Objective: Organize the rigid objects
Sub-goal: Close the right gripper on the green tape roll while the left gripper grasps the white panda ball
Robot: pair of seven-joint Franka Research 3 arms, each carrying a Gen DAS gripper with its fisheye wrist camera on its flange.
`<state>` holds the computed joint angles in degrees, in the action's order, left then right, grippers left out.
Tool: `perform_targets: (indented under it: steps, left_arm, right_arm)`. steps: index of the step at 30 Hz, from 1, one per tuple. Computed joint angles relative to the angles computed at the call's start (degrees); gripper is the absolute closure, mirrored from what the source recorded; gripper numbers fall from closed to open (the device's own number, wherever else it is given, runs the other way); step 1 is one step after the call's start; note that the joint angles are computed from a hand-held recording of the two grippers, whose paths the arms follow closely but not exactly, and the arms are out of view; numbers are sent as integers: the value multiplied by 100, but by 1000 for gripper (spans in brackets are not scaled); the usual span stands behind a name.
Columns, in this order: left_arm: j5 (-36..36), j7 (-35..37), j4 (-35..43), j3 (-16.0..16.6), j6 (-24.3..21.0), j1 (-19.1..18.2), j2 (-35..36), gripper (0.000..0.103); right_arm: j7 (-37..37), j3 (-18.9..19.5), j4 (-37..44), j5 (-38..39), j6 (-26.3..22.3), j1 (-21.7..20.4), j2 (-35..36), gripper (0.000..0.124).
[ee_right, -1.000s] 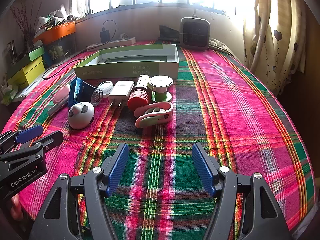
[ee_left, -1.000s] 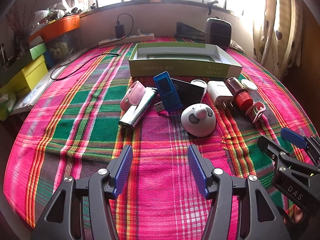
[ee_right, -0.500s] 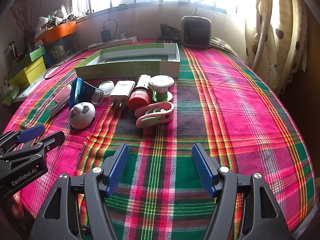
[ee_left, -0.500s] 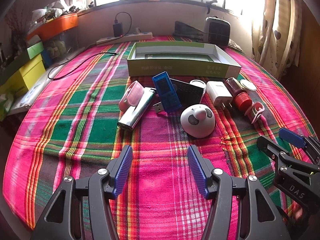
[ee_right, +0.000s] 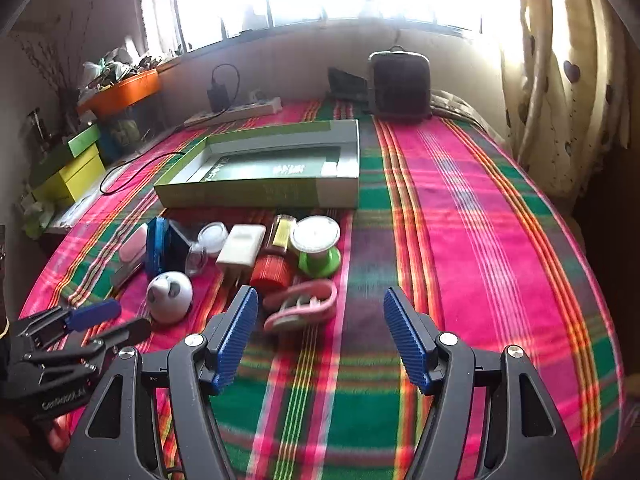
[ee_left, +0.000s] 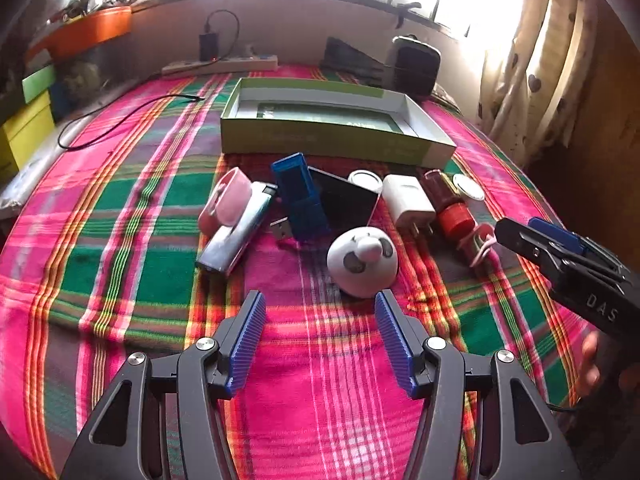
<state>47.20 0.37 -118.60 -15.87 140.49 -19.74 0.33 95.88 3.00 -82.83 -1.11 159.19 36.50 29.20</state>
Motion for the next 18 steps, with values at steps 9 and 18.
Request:
perform_targets:
  steps: [9,18]
  left_arm:
    - [-271,386,254,89,159,56,222,47]
    - [-276,525,372,161,180,53,323,47]
  right_arm:
    - [-165,1,1206,69,-672,-51,663,58]
    - [-477,89,2494,303,-1492,-89,1420,58]
